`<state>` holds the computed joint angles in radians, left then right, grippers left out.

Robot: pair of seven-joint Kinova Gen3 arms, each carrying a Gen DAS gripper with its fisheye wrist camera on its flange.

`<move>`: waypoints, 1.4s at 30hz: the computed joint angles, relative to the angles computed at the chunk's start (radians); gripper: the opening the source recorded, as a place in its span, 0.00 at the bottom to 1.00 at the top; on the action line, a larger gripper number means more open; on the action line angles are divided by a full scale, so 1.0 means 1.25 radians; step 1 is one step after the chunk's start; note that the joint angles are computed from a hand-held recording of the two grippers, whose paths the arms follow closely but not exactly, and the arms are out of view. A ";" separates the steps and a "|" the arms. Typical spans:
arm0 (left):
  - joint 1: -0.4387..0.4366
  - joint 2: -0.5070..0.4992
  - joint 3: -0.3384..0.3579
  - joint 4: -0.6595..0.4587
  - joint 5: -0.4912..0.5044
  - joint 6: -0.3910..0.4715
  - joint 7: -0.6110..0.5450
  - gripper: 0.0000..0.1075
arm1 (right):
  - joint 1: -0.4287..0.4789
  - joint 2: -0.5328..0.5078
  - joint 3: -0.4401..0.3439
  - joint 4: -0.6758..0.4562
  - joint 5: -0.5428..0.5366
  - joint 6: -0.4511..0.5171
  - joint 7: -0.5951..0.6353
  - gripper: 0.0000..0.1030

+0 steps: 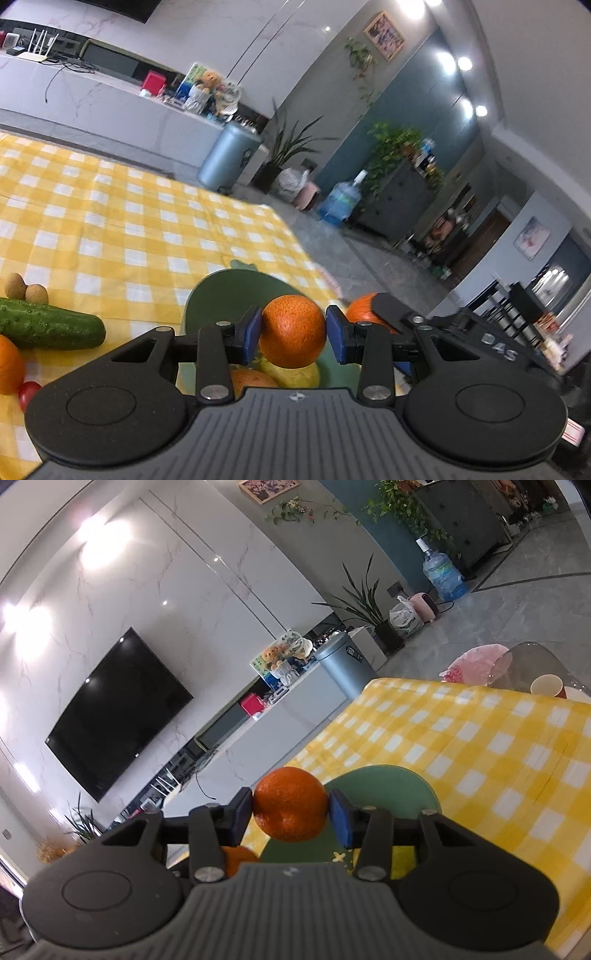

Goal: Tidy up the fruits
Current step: 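Carry both oranges into the green colander and open both tools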

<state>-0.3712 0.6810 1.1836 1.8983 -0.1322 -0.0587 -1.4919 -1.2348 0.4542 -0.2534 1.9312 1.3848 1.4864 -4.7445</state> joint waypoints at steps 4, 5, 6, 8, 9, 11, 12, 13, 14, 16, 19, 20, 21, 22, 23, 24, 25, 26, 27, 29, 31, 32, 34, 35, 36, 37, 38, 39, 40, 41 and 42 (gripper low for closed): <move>0.033 -0.049 -0.055 0.011 0.003 -0.037 0.024 0.40 | 0.008 0.001 -0.009 -0.030 -0.035 0.005 0.067 0.42; 0.032 -0.041 -0.054 0.008 -0.009 -0.038 0.034 0.40 | 0.003 0.000 0.000 -0.031 -0.042 -0.002 0.074 0.42; 0.030 -0.036 -0.050 0.001 -0.019 -0.026 0.044 0.40 | 0.004 -0.002 0.001 -0.028 -0.042 -0.008 0.070 0.42; 0.028 -0.034 -0.049 0.000 -0.021 -0.026 0.055 0.40 | 0.006 -0.006 0.003 -0.020 -0.038 -0.022 0.060 0.42; 0.026 -0.038 -0.051 0.007 -0.022 -0.038 0.061 0.40 | 0.004 -0.005 0.004 -0.019 -0.037 -0.021 0.061 0.42; 0.019 -0.048 -0.053 0.019 -0.031 -0.053 0.080 0.40 | 0.002 -0.005 0.005 -0.018 -0.033 -0.021 0.062 0.42; 0.015 -0.054 -0.055 0.023 -0.037 -0.052 0.090 0.40 | 0.005 -0.007 0.006 -0.012 -0.024 -0.028 0.053 0.42; 0.013 -0.064 -0.058 0.026 -0.041 -0.051 0.101 0.41 | 0.008 -0.009 0.006 -0.007 -0.017 -0.036 0.045 0.42; 0.011 -0.074 -0.064 0.033 -0.044 -0.056 0.111 0.44 | 0.014 -0.011 0.006 0.001 -0.004 -0.049 0.034 0.42; 0.012 -0.090 -0.078 0.049 -0.055 -0.078 0.130 0.46 | 0.033 -0.015 0.005 0.017 0.028 -0.086 0.013 0.42; 0.004 -0.105 -0.091 0.072 -0.081 -0.096 0.158 0.50 | 0.058 -0.018 0.001 0.013 0.044 -0.128 0.029 0.42; 0.003 -0.110 -0.098 0.077 -0.090 -0.098 0.166 0.50 | 0.065 -0.018 0.001 0.009 0.045 -0.140 0.040 0.42; 0.004 -0.114 -0.104 0.081 -0.097 -0.099 0.175 0.50 | 0.072 -0.018 0.001 0.005 0.047 -0.154 0.052 0.42; 0.003 -0.117 -0.109 0.085 -0.105 -0.100 0.186 0.50 | 0.079 -0.018 0.002 0.000 0.046 -0.168 0.062 0.42; 0.002 -0.119 -0.113 0.087 -0.112 -0.099 0.197 0.50 | 0.085 -0.018 0.004 -0.002 0.048 -0.179 0.068 0.42; 0.002 -0.118 -0.116 0.088 -0.120 -0.098 0.208 0.51 | 0.090 -0.019 0.006 -0.003 0.050 -0.192 0.072 0.42; -0.002 -0.116 -0.116 0.087 -0.128 -0.094 0.219 0.51 | 0.093 -0.020 0.007 -0.003 0.053 -0.200 0.073 0.42; -0.007 -0.113 -0.112 0.086 -0.138 -0.091 0.231 0.52 | 0.096 -0.019 0.009 -0.005 0.054 -0.207 0.077 0.42; -0.013 -0.109 -0.108 0.086 -0.148 -0.090 0.241 0.52 | 0.099 -0.018 0.010 -0.005 0.056 -0.212 0.079 0.43; -0.033 -0.094 -0.089 0.088 -0.169 -0.094 0.257 0.57 | 0.102 -0.017 0.012 -0.011 0.051 -0.221 0.095 0.43; -0.057 -0.069 -0.062 0.091 -0.200 -0.098 0.262 0.58 | 0.103 -0.017 0.014 -0.018 0.039 -0.225 0.106 0.45; -0.071 -0.052 -0.045 0.092 -0.222 -0.097 0.259 0.58 | 0.101 -0.017 0.016 -0.015 0.042 -0.226 0.097 0.47; -0.079 -0.036 -0.033 0.089 -0.234 -0.085 0.260 0.58 | 0.102 -0.022 0.019 0.006 0.068 -0.237 0.058 0.52; -0.078 -0.035 -0.034 0.088 -0.231 -0.079 0.260 0.58 | 0.104 -0.023 0.018 0.013 0.077 -0.239 0.042 0.52; -0.076 -0.037 -0.037 0.087 -0.226 -0.076 0.259 0.58 | 0.106 -0.022 0.015 0.013 0.078 -0.239 0.040 0.52; -0.074 -0.038 -0.039 0.088 -0.222 -0.074 0.256 0.58 | 0.106 -0.022 0.013 0.010 0.073 -0.236 0.048 0.52; -0.075 -0.039 -0.039 0.089 -0.220 -0.072 0.252 0.58 | 0.106 -0.021 0.012 0.007 0.067 -0.233 0.055 0.52; -0.076 -0.039 -0.038 0.090 -0.218 -0.072 0.247 0.58 | 0.106 -0.021 0.011 0.007 0.068 -0.234 0.057 0.52; -0.077 -0.041 -0.038 0.092 -0.214 -0.072 0.244 0.58 | 0.105 -0.021 0.011 0.008 0.069 -0.233 0.055 0.52; -0.077 -0.044 -0.040 0.094 -0.210 -0.075 0.241 0.58 | 0.105 -0.022 0.010 0.008 0.069 -0.234 0.054 0.52; -0.075 -0.049 -0.043 0.096 -0.206 -0.076 0.239 0.58 | 0.106 -0.022 0.010 0.008 0.069 -0.234 0.054 0.52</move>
<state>-0.4648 0.6200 1.1300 2.0180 -0.3897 -0.1536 -1.1928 -1.1027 0.4262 -0.2408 1.9417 1.4707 1.1941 -4.6773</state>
